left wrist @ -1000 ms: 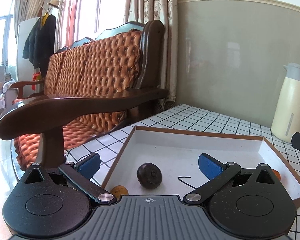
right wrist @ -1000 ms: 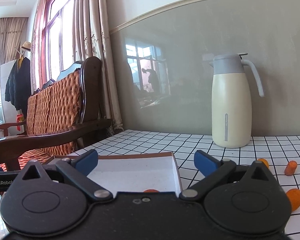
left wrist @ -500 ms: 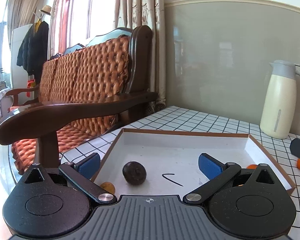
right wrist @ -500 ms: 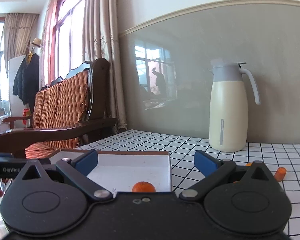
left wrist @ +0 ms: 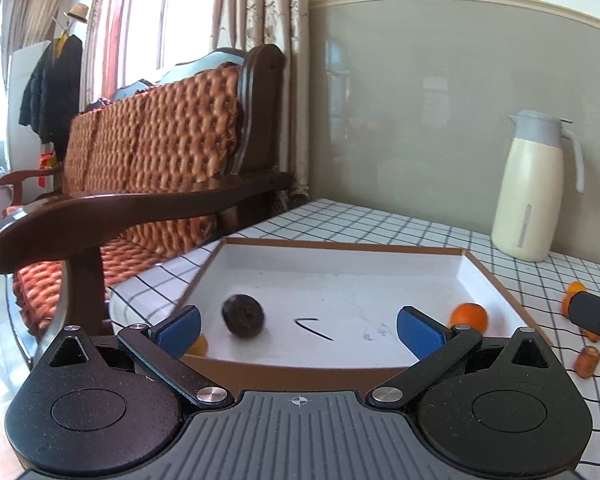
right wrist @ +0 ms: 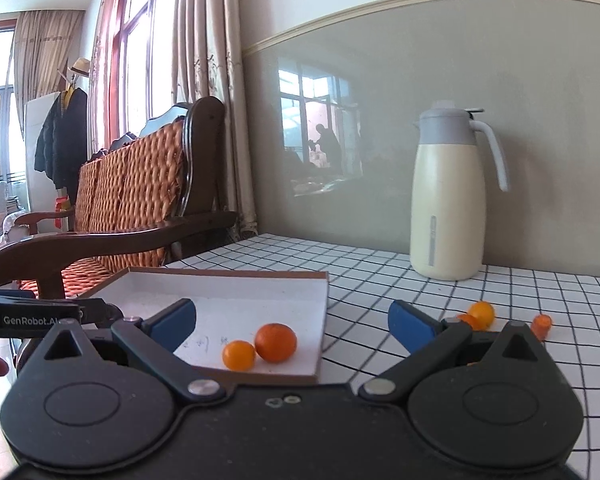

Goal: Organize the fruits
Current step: 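Move both open tools back from the tray over the remaining fruits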

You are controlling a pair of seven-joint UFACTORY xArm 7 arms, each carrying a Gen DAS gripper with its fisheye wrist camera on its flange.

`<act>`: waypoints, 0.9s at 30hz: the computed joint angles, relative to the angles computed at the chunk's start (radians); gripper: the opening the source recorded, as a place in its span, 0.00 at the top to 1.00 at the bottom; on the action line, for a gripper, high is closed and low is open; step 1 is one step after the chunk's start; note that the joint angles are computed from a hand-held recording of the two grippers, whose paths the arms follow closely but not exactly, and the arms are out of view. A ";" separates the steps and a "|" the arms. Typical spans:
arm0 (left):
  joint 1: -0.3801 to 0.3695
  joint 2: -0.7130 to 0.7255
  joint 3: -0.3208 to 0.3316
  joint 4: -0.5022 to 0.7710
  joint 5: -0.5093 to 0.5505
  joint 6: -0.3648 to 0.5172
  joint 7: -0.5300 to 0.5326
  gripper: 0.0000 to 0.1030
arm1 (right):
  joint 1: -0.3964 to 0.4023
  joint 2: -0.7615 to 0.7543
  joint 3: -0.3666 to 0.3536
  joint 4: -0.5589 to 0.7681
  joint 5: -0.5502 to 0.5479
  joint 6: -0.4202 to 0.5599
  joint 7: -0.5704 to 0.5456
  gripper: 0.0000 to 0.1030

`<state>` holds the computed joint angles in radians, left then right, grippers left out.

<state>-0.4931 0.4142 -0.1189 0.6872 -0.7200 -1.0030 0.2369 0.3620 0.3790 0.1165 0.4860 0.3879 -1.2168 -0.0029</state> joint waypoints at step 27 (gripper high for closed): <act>-0.163 0.085 -0.057 0.094 0.133 0.039 0.072 0.00 | -0.083 -0.101 -0.030 -0.221 0.162 -0.047 0.133 0.06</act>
<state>-0.6563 0.4990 -0.1754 0.7812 -0.5872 -0.9641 0.3088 0.2795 0.2784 0.0868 0.2655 0.5495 -1.2634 0.1302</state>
